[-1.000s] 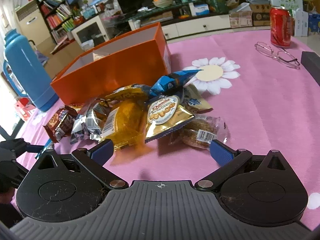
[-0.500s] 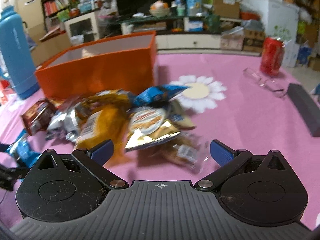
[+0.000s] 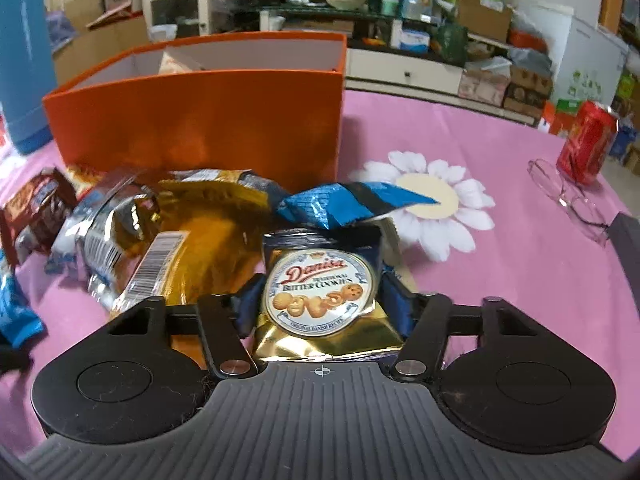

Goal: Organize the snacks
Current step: 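Grasp the blue packet with the left tool while the right tool grasps the gold Danisa packet, then carry both packets over the orange box and open both tools to drop them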

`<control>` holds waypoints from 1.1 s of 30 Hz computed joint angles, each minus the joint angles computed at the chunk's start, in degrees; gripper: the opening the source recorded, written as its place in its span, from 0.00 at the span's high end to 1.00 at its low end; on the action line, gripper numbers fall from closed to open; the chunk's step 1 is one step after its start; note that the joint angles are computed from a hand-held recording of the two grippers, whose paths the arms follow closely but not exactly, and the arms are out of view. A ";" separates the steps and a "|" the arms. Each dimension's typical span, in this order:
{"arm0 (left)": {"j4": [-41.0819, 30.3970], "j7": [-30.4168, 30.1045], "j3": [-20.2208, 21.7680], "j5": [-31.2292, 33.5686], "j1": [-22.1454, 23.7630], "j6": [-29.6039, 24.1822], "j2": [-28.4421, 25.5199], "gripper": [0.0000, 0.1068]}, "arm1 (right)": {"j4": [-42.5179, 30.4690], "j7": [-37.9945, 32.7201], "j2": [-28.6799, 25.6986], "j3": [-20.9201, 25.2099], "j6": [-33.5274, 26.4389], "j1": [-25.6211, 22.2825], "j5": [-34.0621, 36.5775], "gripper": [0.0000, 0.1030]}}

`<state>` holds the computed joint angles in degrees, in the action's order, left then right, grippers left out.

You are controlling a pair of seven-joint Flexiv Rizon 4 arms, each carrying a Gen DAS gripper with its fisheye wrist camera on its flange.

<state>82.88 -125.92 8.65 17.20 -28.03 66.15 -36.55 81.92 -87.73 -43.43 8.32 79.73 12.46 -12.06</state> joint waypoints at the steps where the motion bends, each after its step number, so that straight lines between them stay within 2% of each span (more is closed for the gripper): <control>1: 1.04 -0.21 -0.75 -0.90 0.81 1.33 0.43 0.35 | 0.69 -0.85 0.48 0.91 0.20 -0.65 0.20 0.60; 2: 2.11 -0.35 -1.31 -1.80 1.49 2.49 0.93 0.42 | 1.64 -1.88 1.21 2.54 0.57 -1.81 0.97 0.60; 3: 3.33 -0.34 -1.84 -2.81 2.12 3.34 1.59 0.44 | 2.39 -2.73 1.85 3.88 0.87 -2.84 1.79 0.60; 6: 7.35 0.87 -3.98 -6.30 4.12 6.05 3.64 0.49 | 6.25 -6.27 4.73 8.90 2.99 -6.54 4.96 0.60; 8: 8.01 0.36 -2.62 -6.35 2.87 4.77 4.52 0.49 | 8.72 -9.10 6.53 12.96 3.72 -9.58 7.41 0.60; 9: 8.23 0.50 -2.52 -6.33 2.67 4.26 4.81 0.48 | 9.97 -9.60 7.32 13.35 4.14 -9.91 8.25 0.60; 11: 7.77 -0.78 -1.04 -5.21 1.36 3.03 4.94 0.38 | 12.36 -9.82 8.51 13.49 4.13 -10.24 9.70 0.60; 14: 4.00 -4.43 2.79 -0.05 -2.02 -0.85 3.75 0.30 | 12.15 -10.47 8.38 14.84 1.25 -11.14 11.77 0.60; 16: 1.71 -4.89 3.44 3.22 -2.77 -3.33 3.12 0.25 | 11.88 -11.04 8.26 14.04 1.49 -10.31 12.46 0.60; 17: 0.46 -4.90 3.78 5.27 -3.29 -4.38 2.78 0.05 | 12.04 -10.78 8.43 13.05 1.66 -9.51 12.48 0.60; 20: -1.48 -2.84 3.10 9.93 -3.26 -4.78 2.17 0.04 | 11.16 -11.17 8.01 13.44 0.41 -9.80 13.65 0.59; 23: -3.99 -1.96 2.48 11.10 -2.95 -7.78 0.68 0.05 | 10.83 -11.88 7.76 13.11 -0.55 -9.61 14.50 0.58; 25: -4.93 -1.55 1.60 10.66 -2.22 -9.48 -0.19 0.08 | 10.45 -12.14 7.67 13.01 -0.86 -9.47 15.11 0.58; 26: -4.42 -2.12 1.17 10.35 -1.59 -8.10 -0.14 0.13 | 10.21 -12.18 7.57 12.94 -1.00 -9.37 15.41 0.58; 27: -3.55 -1.66 0.02 9.00 -0.36 -6.78 0.17 0.31 | 10.10 -12.23 7.56 12.76 -1.05 -9.19 15.60 0.58; 28: -1.59 -0.96 -1.77 6.21 1.65 -4.01 0.83 0.38 | 9.98 -12.30 7.48 12.49 -1.00 -8.93 15.66 0.58; 29: -0.58 -1.90 -1.92 5.01 2.06 -3.03 1.38 0.53 | 9.98 -12.39 7.44 12.02 -0.81 -8.52 15.46 0.58; 31: 0.71 -3.51 -0.74 4.14 1.42 -3.31 2.42 0.53 | 10.40 -12.64 7.66 11.21 -0.51 -7.84 14.89 0.60; 33: 2.11 -5.53 0.20 4.38 0.76 -3.12 3.66 0.53 | 10.45 -13.83 7.83 12.65 -0.65 -8.96 15.55 0.61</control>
<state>84.99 -131.45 8.85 21.58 -27.27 63.04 -32.89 92.36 -101.55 -35.60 20.96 79.08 3.50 3.49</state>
